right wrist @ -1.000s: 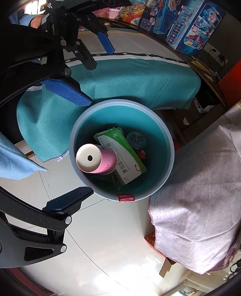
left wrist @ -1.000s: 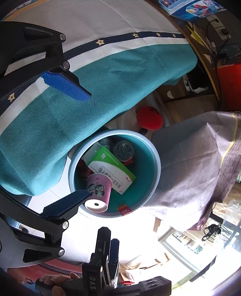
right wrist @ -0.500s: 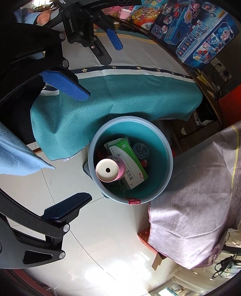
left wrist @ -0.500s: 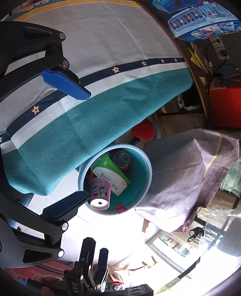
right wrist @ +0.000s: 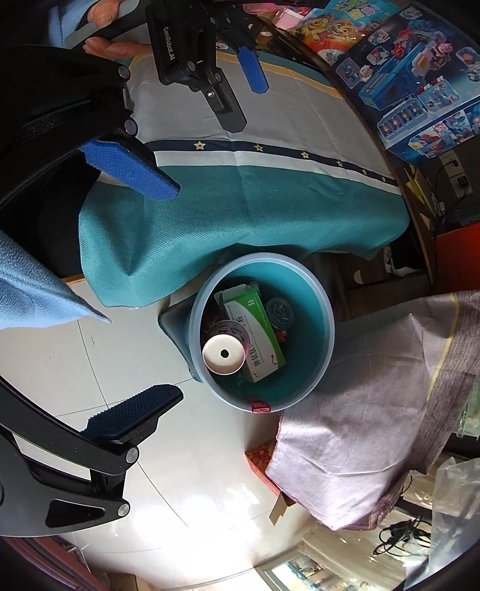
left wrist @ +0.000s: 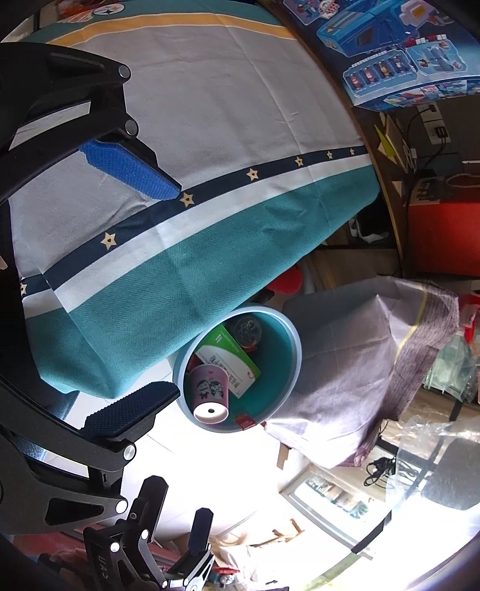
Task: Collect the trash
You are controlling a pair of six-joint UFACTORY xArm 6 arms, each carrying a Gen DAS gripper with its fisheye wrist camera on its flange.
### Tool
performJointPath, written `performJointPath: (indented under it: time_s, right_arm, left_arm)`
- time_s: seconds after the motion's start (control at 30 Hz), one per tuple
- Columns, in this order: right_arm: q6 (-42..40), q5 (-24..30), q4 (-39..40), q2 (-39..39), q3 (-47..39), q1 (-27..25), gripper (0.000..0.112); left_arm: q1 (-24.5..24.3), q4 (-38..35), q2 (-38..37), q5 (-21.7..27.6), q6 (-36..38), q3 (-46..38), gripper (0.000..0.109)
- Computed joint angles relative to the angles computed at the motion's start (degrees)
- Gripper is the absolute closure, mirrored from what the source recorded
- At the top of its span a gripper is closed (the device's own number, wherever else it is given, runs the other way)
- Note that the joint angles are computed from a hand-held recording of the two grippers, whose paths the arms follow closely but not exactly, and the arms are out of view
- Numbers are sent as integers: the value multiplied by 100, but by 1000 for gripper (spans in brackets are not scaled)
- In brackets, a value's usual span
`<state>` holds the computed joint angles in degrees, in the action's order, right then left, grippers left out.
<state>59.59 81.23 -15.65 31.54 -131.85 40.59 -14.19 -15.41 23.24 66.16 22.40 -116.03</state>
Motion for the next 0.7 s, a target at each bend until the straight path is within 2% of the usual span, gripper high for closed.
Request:
performJointPath:
  time_s: [0.37, 0.7]
  right_arm:
    - [181, -91, -119, -146, 265, 63, 16]
    - [167, -7, -108, -27, 74, 54, 16]
  left_arm:
    - [53, 56, -191, -153, -95, 285, 10]
    - [85, 32, -142, -128, -157, 223, 10]
